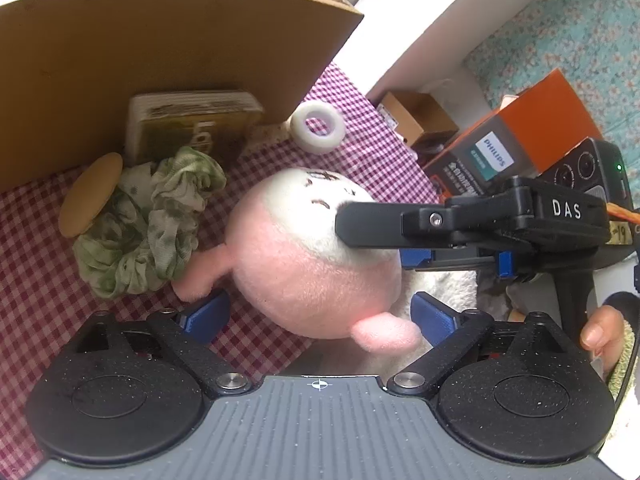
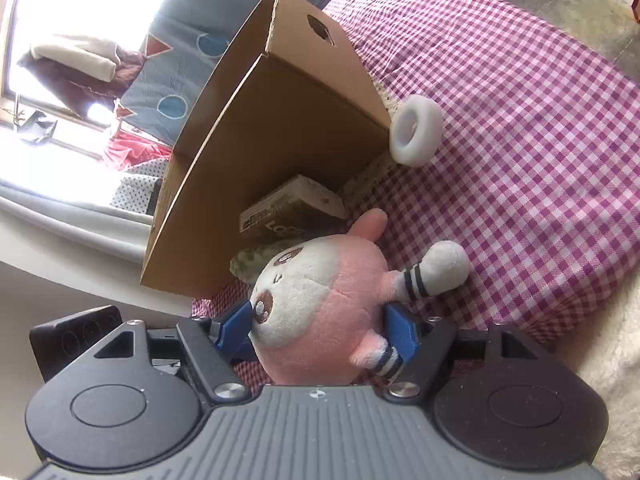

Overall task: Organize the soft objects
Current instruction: 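Lift the pink plush toy with the right gripper and carry it over the box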

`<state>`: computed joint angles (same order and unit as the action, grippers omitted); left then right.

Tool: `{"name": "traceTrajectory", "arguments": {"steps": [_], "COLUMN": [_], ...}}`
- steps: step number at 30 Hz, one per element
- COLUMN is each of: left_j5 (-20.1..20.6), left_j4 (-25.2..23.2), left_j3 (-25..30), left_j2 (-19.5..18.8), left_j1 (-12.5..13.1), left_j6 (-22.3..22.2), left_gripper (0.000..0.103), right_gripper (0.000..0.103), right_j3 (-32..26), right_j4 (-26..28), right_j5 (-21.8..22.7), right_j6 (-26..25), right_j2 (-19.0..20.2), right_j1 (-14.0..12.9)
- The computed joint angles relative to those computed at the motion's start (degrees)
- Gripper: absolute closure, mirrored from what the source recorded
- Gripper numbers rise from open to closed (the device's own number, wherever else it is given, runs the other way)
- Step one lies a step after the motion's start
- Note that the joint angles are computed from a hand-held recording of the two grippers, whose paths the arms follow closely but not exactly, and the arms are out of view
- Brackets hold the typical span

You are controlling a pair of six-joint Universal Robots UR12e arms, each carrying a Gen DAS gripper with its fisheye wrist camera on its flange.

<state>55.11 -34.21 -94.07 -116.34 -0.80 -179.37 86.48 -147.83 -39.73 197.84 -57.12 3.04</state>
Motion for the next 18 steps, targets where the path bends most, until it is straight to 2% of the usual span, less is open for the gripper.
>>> {"name": "traceTrajectory", "arguments": {"steps": [9,18], "left_j5": [-0.5,-0.7], "left_j4": [0.6,2.7], "left_j3": [1.1,-0.5], "left_j2": [-0.8,0.6], "left_j1": [-0.4,-0.5], "left_j6": [0.0,0.9], "left_gripper": [0.009,0.009], "right_gripper": [0.031,0.033], "right_j3": [0.2,0.9], "right_j4": [-2.2,-3.7], "right_j5": [1.4,0.0], "right_j6": [2.0,-1.2], "right_j2": [0.6,-0.8], "right_j1": [-0.2,0.3]}}
